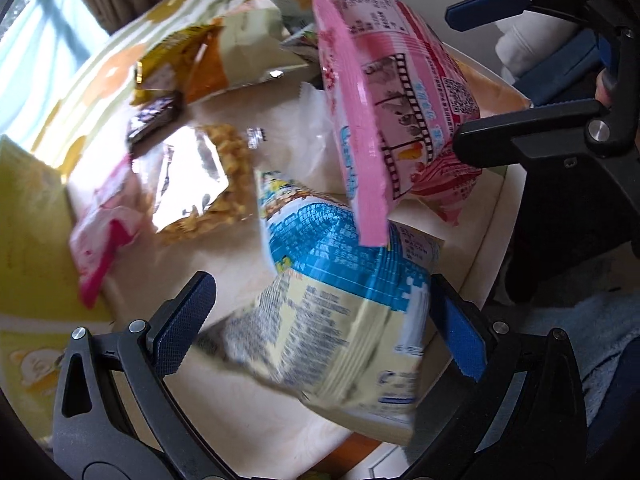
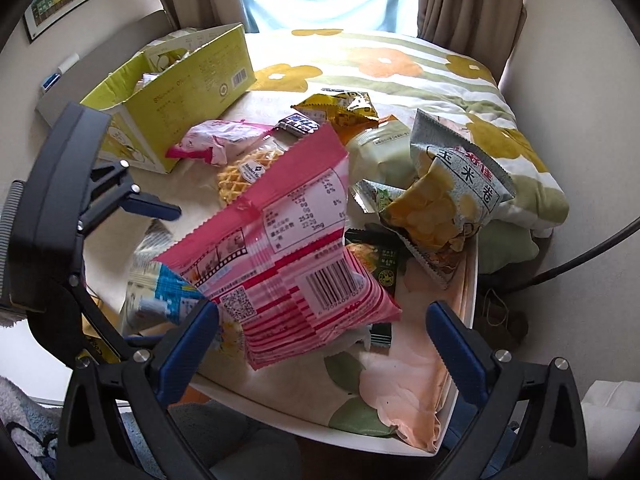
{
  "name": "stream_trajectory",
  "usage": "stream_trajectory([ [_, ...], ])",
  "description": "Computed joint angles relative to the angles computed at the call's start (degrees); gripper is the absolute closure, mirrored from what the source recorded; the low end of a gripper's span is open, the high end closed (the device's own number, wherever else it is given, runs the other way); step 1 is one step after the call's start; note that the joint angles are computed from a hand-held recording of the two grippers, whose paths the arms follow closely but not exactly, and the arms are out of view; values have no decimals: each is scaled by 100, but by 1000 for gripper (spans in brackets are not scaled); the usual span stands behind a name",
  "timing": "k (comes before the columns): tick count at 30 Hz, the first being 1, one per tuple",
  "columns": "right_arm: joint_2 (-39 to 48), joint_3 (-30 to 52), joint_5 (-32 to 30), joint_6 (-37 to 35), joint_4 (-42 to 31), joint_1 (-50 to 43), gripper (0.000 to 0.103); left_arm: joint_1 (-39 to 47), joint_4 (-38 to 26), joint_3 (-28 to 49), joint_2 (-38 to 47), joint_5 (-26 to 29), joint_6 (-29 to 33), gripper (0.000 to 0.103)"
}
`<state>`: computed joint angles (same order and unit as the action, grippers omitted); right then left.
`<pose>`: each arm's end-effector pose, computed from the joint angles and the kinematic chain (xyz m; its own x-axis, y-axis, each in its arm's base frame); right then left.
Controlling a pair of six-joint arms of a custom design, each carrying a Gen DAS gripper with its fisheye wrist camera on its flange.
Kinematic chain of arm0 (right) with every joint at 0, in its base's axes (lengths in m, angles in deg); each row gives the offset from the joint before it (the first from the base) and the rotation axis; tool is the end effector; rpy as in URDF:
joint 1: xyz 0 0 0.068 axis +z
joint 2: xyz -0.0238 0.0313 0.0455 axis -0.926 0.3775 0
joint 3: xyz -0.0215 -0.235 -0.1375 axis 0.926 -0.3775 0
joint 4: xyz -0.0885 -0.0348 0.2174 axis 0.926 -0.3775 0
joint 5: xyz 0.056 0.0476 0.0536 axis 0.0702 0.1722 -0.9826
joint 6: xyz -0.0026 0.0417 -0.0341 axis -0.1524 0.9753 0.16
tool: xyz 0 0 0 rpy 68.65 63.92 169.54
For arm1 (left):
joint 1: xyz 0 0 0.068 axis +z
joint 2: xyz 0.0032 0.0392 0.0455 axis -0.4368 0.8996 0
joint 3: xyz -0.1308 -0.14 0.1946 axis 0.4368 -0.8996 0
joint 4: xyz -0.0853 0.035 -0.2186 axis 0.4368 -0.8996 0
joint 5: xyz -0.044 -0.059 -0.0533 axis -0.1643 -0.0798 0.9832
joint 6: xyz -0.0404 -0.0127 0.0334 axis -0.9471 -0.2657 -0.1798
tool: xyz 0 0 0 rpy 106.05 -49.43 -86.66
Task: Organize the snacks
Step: 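Grasp the blue-white bag with the left gripper while the right grasps the pink wafer bag, then carry both bags over the yellow box and release them inside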
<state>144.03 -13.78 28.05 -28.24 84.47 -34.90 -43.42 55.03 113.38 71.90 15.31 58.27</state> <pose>0.2638 0.1727 0.0835 -0.7624 -0.4568 -0.4584 -0.5369 0.8419 0.0541 0.2662 -0.0875 0.0348 -0.7381 0.6018 -0.3050 0.6264 0.7792 0.0216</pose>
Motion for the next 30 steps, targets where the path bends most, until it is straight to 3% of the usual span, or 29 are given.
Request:
stream_trajectory([
  [4,94,72,11,81,7,37,0,100,-235,260,246,257,125,23],
  [10,234,184,128,-37,-40,126,0,165,-160,241,293,319,197,33],
  [23,805,644,352,-392,-84,330,0,510,18,-313,-141,311,132,38],
  [26,886,660,445,-460,-77,381,13,562,72,-570,-398,298,85,38],
  [30,837,523,477,-534,95,418,17,536,53,-612,-542,229,-62,38],
])
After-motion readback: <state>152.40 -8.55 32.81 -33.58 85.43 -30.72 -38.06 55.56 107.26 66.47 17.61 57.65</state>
